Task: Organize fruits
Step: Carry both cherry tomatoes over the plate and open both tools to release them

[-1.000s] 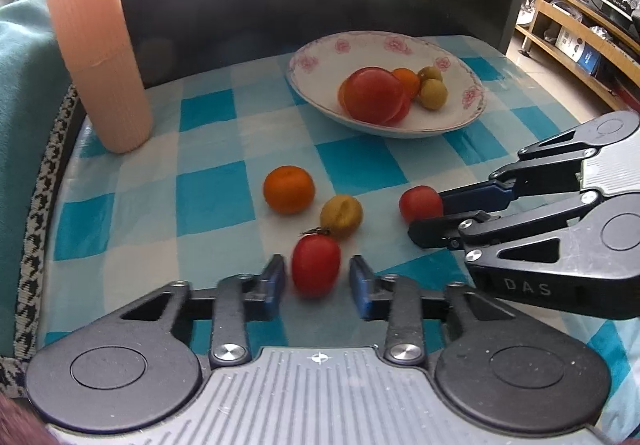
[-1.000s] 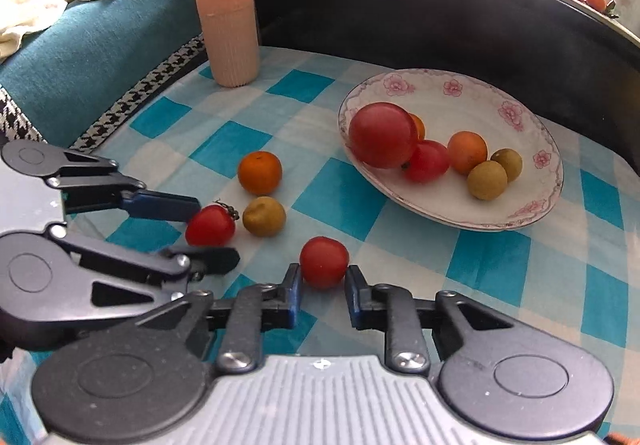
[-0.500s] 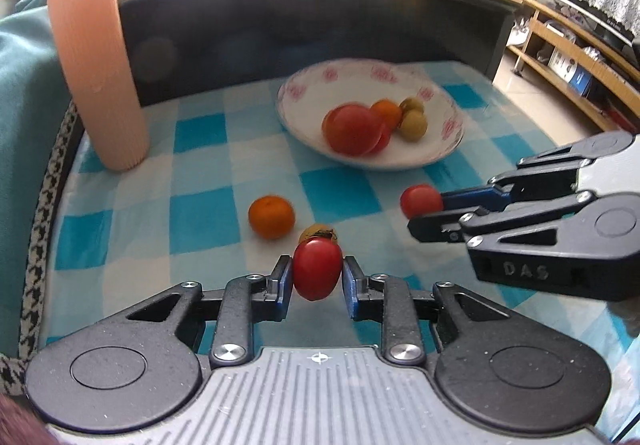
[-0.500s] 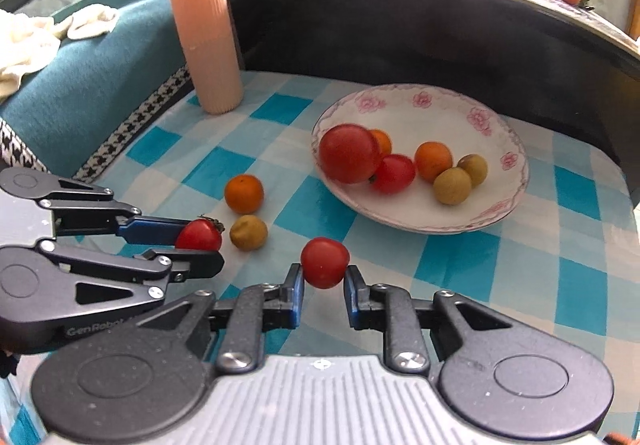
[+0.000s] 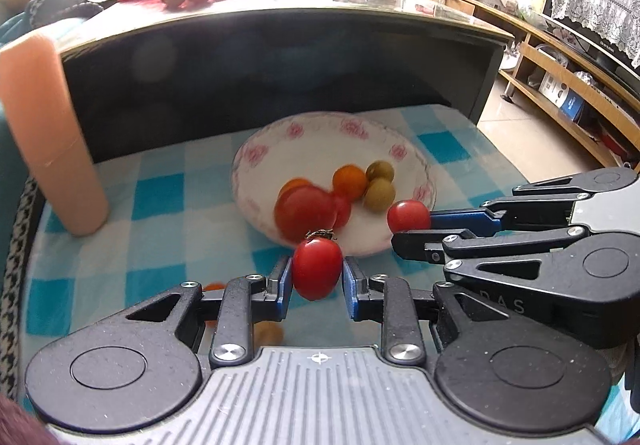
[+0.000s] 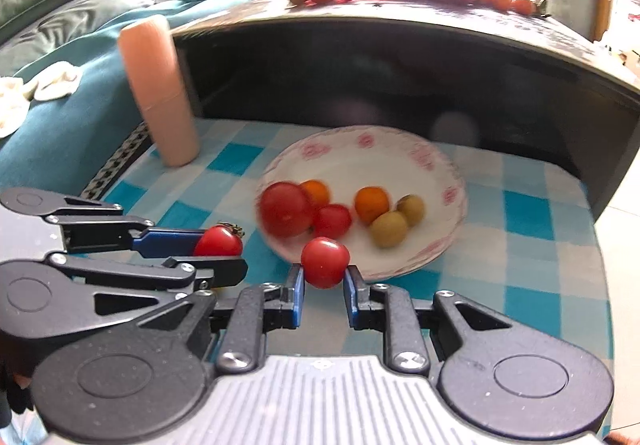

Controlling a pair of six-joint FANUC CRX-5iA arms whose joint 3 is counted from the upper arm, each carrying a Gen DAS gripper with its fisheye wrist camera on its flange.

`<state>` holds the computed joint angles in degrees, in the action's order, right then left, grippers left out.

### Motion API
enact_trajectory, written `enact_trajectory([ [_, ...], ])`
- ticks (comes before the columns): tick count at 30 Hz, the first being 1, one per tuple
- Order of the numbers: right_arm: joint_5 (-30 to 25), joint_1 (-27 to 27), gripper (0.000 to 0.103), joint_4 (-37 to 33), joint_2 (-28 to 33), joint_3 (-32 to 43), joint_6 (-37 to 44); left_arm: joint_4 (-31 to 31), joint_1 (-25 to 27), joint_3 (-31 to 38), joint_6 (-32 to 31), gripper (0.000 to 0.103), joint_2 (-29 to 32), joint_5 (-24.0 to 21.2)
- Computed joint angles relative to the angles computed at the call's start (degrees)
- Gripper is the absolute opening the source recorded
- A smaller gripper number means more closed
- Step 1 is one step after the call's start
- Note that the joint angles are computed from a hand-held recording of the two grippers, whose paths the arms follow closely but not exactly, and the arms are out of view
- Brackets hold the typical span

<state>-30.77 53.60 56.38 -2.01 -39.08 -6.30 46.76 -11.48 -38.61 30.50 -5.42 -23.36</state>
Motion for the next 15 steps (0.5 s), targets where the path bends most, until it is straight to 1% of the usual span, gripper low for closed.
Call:
enact_trajectory([
  [7, 2.1, -3.57, 0.025, 0.14, 1.44, 0.26, 0.23, -3.07, -1.4, 3.34, 4.18, 0.033, 3.96, 0.57],
  [10, 2.96, -4.43, 0.025, 0.46, 2.18, 0.1, 0.33, -2.43, -2.13, 3.2, 3.27, 0.032, 4.54, 2.01],
  [12, 4.2, -5.38, 0.025, 1.47, 2.37, -0.33, -0.74, -3.97, -2.32, 3.95, 4.57, 0.032, 5.01, 2.44],
  [15, 4.39, -5.97, 0.025, 2.11, 2.68, -0.37, -1.36, -3.59, -2.45, 4.5, 4.94, 0.033, 5.76, 2.51],
])
